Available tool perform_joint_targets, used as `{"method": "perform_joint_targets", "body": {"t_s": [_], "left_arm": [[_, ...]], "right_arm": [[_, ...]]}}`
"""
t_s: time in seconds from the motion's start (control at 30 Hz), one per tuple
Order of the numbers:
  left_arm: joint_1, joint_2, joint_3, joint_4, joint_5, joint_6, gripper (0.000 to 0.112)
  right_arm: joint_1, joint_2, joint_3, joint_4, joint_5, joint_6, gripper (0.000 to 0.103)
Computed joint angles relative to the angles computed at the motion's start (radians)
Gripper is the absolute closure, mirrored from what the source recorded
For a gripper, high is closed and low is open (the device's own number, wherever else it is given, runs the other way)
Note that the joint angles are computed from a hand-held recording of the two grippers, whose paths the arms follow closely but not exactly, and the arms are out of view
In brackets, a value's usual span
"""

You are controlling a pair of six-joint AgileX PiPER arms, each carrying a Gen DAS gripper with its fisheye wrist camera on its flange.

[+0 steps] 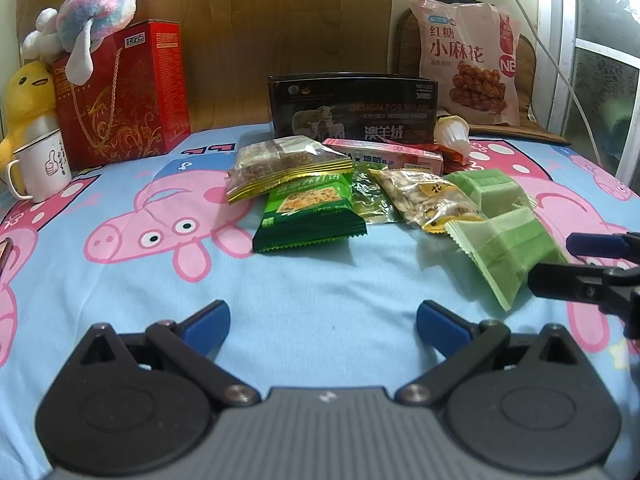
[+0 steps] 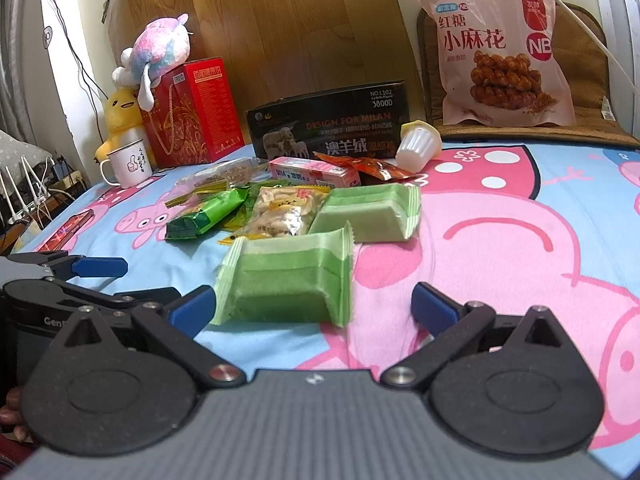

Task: Organize snacks
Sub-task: 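Grasp the light green wrapped cake with the left gripper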

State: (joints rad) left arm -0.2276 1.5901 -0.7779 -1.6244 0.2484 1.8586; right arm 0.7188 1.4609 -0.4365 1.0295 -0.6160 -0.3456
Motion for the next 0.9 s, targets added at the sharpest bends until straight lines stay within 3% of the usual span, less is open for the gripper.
{"method": "perform_joint_targets", "body": {"t_s": [0.13,0.33,0.47,0.6,0.7,0.73,0.77,0.8,0.9], "left_arm": [[0.027,0.004,-0.034,0.209,0.049,-0.189,0.009],[0.153,0.053,-0.15,0.404,0.365,-0.421,0.014],[0.145,0.105,-0.238,0.463,0.5,-0.504,0.018],[0.112,0.199,-0.374,0.518,0.631,-0.64,0.025],[0.06,0.237,-0.421,0.547,0.632,-0.682,0.039],[0.041,0.23,-0.419,0.558,0.612,-0.687,0.058],[0.029,0.236,-0.433,0.582,0.629,-0.707,0.068],[0.021,0.218,-0.418,0.595,0.606,-0.72,0.067],[0.045,0.164,-0.377,0.56,0.608,-0.658,0.067]], "right_arm": [[-0.007,-0.004,0.002,-0.012,0.008,0.005,0.0],[0.023,-0.037,-0.012,0.154,0.014,-0.287,0.0],[-0.028,-0.08,0.006,0.144,0.078,-0.356,0.028],[-0.093,-0.096,0.006,0.058,0.168,-0.368,0.033],[-0.144,-0.088,-0.014,-0.048,0.242,-0.358,0.042],[-0.157,-0.078,-0.024,-0.088,0.263,-0.342,0.045],[-0.162,-0.072,-0.031,-0.127,0.274,-0.324,0.055],[-0.168,-0.075,-0.038,-0.157,0.295,-0.307,0.063],[-0.17,-0.102,-0.041,-0.206,0.326,-0.249,0.066]]}}
